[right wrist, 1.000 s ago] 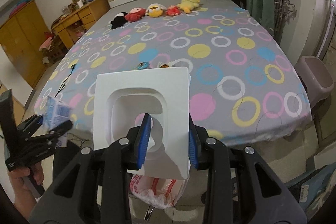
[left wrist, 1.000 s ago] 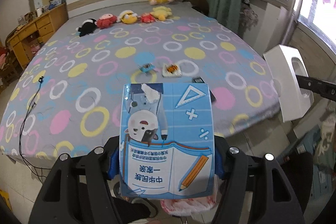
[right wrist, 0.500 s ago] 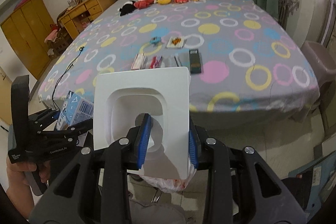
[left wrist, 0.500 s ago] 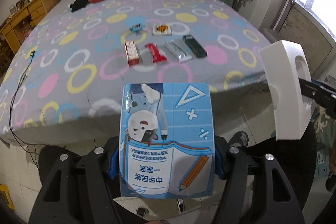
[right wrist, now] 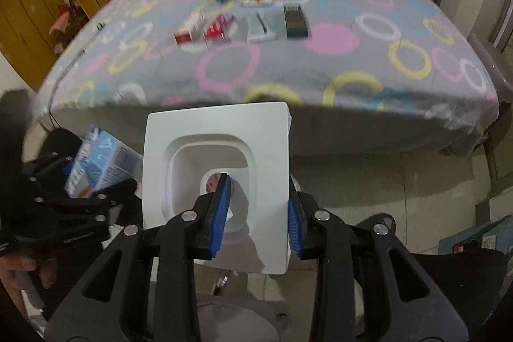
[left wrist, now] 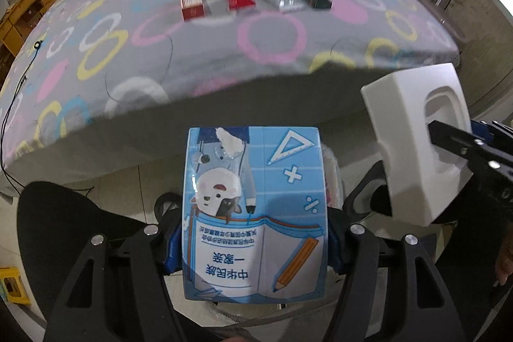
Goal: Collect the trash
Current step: 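Carry the soap dish and blue-white box down over the trash bag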
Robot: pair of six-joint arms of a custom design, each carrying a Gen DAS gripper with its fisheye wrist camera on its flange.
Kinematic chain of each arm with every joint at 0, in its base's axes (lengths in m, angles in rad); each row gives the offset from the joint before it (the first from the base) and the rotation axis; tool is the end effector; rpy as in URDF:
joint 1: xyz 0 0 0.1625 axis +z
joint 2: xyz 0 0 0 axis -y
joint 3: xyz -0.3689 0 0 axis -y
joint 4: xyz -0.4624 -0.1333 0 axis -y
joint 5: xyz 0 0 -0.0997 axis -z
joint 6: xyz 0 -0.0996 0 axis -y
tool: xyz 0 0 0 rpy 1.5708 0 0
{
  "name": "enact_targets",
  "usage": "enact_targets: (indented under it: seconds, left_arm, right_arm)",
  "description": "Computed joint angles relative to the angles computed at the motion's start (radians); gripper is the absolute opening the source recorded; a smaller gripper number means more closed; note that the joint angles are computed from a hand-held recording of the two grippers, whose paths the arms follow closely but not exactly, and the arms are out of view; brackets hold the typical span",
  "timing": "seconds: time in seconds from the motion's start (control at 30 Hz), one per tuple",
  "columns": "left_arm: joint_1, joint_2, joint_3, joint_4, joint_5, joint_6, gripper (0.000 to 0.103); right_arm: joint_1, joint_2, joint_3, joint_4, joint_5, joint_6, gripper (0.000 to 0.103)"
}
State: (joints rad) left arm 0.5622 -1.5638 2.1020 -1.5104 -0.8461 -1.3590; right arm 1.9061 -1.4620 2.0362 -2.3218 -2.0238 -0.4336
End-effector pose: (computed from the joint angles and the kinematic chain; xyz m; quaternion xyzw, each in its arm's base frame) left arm -0.2660 -0.4032 0.1766 -0.0528 0.8980 -0.2096 0.3831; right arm 0.2631 -0.4825 0.2074 0.3457 -0.9072 0.0749 0.2276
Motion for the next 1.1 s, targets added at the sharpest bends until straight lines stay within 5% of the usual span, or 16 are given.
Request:
enact_targets:
  seconds: [0.73, 1.1]
  left_arm:
    - [0.234, 0.126, 0.068, -0.267, -0.215, 0.187, 0.064]
    - [0.313, 0.225, 0.030, -0.314, -0.258, 0.244, 0.064]
  right_arm:
    - [-0.097, 0.254, -0.040, -0.025, -0.140, -0.013, 0.032]
    - [-0.113, 0.358, -0.086, -0.053, -0.196, 0.006, 0.034]
